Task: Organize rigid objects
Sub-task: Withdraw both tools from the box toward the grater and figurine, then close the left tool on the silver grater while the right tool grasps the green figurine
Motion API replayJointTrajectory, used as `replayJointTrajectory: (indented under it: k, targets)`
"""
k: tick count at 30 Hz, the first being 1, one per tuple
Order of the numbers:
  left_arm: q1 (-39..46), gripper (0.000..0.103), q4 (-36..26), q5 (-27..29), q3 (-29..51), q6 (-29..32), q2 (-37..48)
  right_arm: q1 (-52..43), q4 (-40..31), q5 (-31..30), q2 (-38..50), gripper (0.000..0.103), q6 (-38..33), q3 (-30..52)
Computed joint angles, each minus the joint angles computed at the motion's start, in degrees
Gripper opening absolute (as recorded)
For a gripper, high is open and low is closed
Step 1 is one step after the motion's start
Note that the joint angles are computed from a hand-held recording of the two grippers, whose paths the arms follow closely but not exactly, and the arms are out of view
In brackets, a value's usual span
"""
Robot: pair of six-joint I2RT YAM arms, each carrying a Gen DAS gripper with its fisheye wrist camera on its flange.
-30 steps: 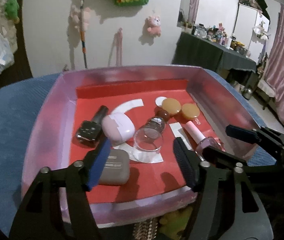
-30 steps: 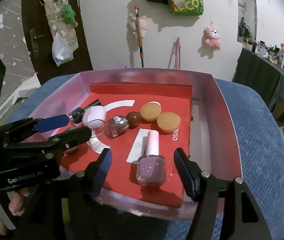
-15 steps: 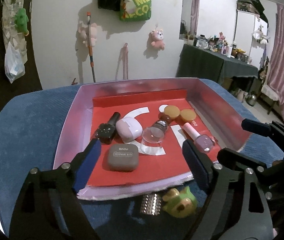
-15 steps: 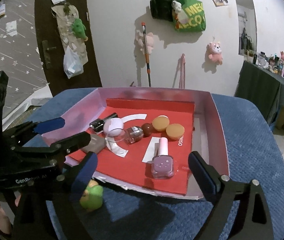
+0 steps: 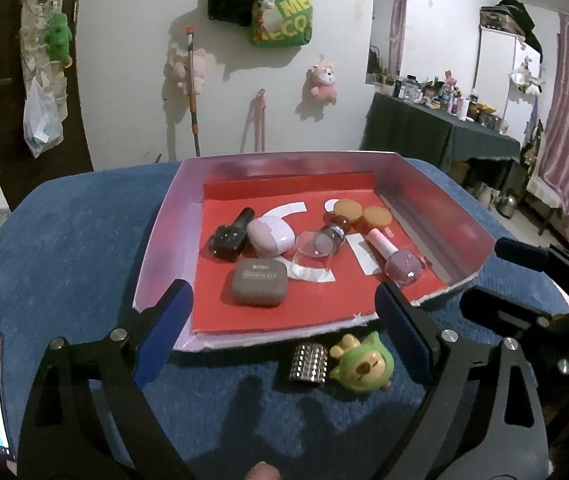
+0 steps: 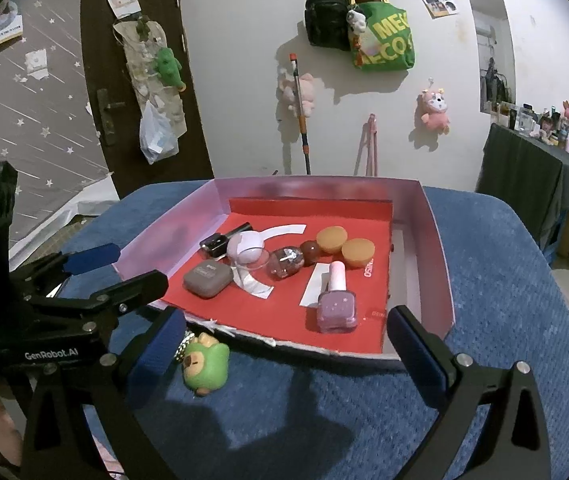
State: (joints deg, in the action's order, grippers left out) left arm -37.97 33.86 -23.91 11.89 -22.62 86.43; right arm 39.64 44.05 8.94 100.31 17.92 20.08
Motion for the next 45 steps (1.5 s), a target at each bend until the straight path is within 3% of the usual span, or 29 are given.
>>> replayJointTrajectory:
  k: [9,20,27,40,45]
  targets:
    - [-1.9,0.093,1.6,-0.2,-3.7,-3.1,-0.4,2.0,1.9,0.3,-0.5,0.103,1.5,-2.6]
    - [-1.0,0.093,9.9,1.9,-8.1,-5.4,5.9,4.0,3.8,-2.3,4.5,0.102,4.0,-2.2]
    - [-0.1,0.093,15.4,3.1,-8.8,-5.4,11.8,4.8,4.3,-5.5,9.7,0.084,5.1,0.3]
    - [2.9,0.087,20.1,5.3,-9.9,-4.1,16.5,3.9,1.4,-10.7,17.5,0.075,5.4,8.1]
    - [4.5,0.085,20.6,5.6,-10.1,-4.0,17.4,5.2,-1.7,-7.4,19.0,0.075,4.6,11.4]
